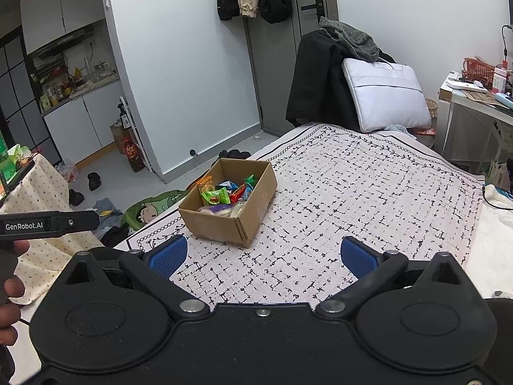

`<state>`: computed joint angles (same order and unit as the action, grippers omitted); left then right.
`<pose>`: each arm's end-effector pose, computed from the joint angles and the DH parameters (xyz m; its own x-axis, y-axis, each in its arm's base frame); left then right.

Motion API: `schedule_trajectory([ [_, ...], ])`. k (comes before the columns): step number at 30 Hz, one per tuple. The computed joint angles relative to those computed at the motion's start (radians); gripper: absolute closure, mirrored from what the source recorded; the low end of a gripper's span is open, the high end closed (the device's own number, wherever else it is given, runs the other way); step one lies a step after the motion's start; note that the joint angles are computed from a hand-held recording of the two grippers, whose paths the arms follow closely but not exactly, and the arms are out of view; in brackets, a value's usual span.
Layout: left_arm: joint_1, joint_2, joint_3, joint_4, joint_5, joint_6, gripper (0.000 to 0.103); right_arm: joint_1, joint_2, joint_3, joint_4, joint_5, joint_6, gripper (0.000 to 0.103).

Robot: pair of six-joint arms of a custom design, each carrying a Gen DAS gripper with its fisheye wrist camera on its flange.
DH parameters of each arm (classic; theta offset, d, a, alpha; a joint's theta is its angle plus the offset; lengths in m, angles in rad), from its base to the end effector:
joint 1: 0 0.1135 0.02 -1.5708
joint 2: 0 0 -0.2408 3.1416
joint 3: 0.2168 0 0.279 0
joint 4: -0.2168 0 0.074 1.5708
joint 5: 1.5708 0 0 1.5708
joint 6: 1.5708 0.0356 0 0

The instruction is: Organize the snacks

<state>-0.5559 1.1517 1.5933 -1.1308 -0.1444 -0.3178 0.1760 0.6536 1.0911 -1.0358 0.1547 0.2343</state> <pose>0.1955 -0.1154 0.4347 -0.6468 0.0378 -0.7617 0.2377 0.9590 -0.1542 0.1392 0.0192 0.3682 -0.5504 0.1351 -0.8239 0.0824 0.9908 0.1074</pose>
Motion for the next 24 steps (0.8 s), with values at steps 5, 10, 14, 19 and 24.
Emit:
schedule_trajectory([
  [5,0.000,-0.002,-0.002,-0.001,-0.003,0.000,0.000,-0.010,-0.001,-0.006,0.000,-0.010,-0.005,0.000],
  [10,0.002,-0.005,-0.008,0.005,0.003,0.010,0.000,-0.013,-0.003,-0.010,0.003,-0.013,-0.004,0.000],
  [14,0.006,-0.002,-0.011,0.008,0.009,0.011,0.000,-0.022,-0.003,-0.016,0.004,-0.020,-0.007,0.000],
  [19,0.004,0.003,-0.017,0.016,0.009,0.011,0.000,-0.042,-0.003,-0.026,0.006,-0.028,-0.011,0.000],
  [24,-0.010,0.015,-0.020,0.027,0.001,0.005,0.000,-0.076,0.006,-0.035,0.018,-0.052,-0.017,0.000],
])
